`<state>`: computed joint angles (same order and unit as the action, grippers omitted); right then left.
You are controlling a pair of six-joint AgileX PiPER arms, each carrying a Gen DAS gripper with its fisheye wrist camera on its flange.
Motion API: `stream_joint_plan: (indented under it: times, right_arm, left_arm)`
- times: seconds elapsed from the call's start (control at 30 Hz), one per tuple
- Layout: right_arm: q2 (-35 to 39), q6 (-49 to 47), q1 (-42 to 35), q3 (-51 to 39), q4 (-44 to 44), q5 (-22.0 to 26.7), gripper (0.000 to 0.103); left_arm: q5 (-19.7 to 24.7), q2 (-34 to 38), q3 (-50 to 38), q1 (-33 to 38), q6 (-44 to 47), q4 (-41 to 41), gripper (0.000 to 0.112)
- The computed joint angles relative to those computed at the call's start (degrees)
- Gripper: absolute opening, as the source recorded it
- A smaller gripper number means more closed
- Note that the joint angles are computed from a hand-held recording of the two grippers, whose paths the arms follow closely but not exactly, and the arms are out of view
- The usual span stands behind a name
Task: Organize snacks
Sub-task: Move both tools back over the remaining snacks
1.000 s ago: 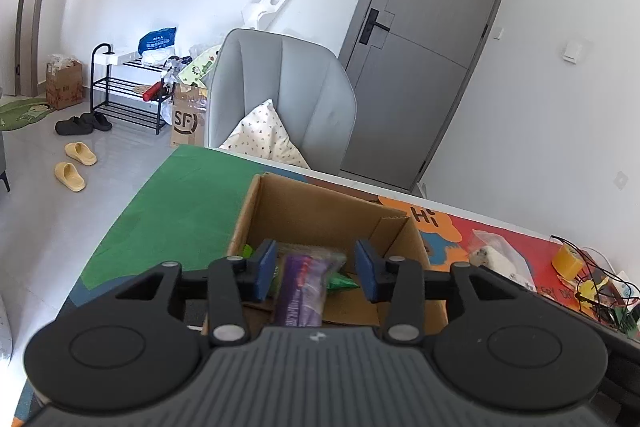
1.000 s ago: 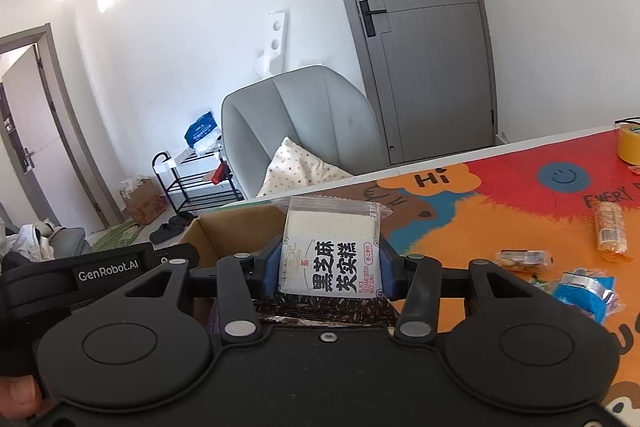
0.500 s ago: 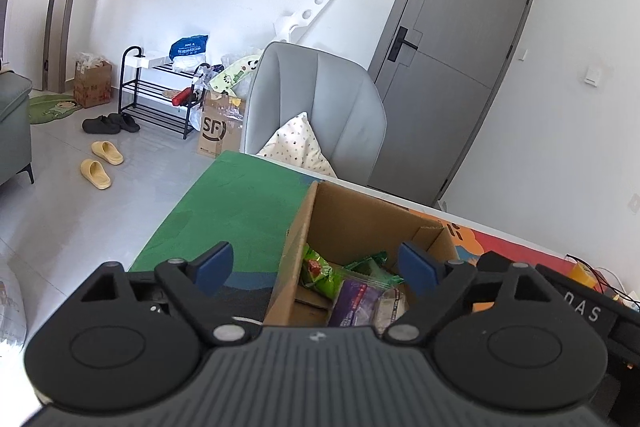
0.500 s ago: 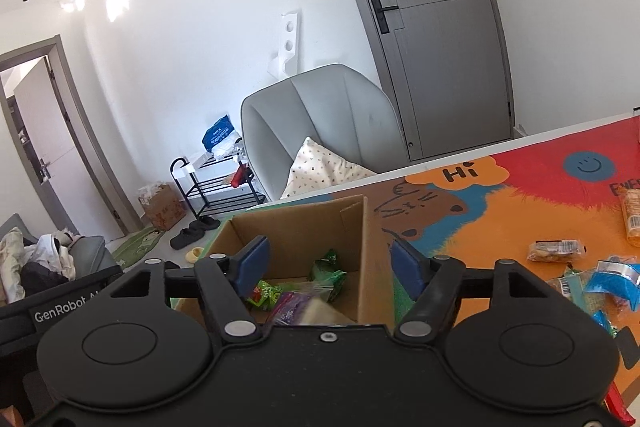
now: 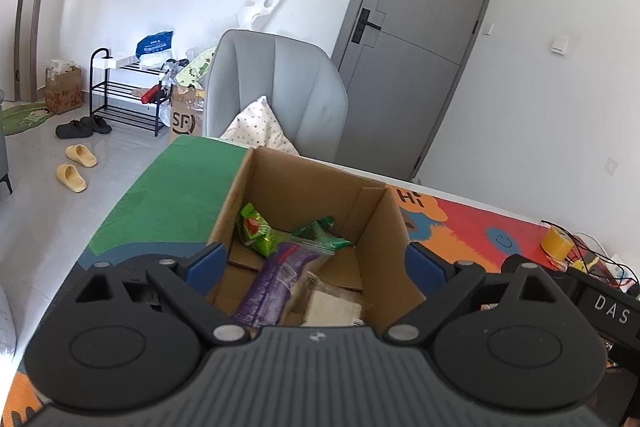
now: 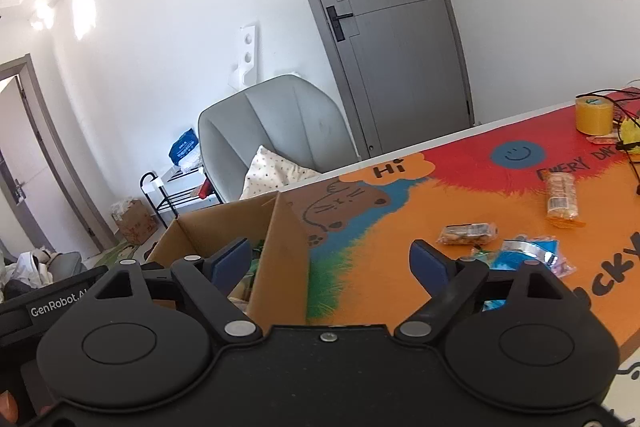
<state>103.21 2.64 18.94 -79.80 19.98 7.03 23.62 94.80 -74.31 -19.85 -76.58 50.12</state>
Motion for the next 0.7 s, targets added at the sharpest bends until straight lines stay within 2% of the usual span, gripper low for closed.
stream_joint_plan:
  times: [0.17,0.27,0.47,0.57,0.7]
  right_arm:
    - [-3.5,-11.5,-3.2,5.6,11.4,-1.2,0.087]
    - [-5.2,-14.3,-5.1,7.9,14.1,-1.8,0.087]
    - [-8.5,-41.4,-9.4,12.8,40.5,-1.3,0.087]
    - [-9.3,-43.1,-11.5,14.1,42.4,-0.3,0.087]
    - [-10.4,-51.2,-13.7,16.7,50.1,0.0,0.087]
  left_arm:
    - [1.2,0.9,-1.2,-3.1,1.7,-0.3,0.096]
    - [1.2,1.6,-1.9,-5.0,1.8,0.4,0.096]
    - [0.6,2.2,-1.8,-8.3,3.0,-0.3,0.096]
    - [0.3,2.5,-1.9,-9.7,4.0,-0.2,0.096]
    - [-0.6,3.2,-2.2,-10.9,5.8,-2.2,0.096]
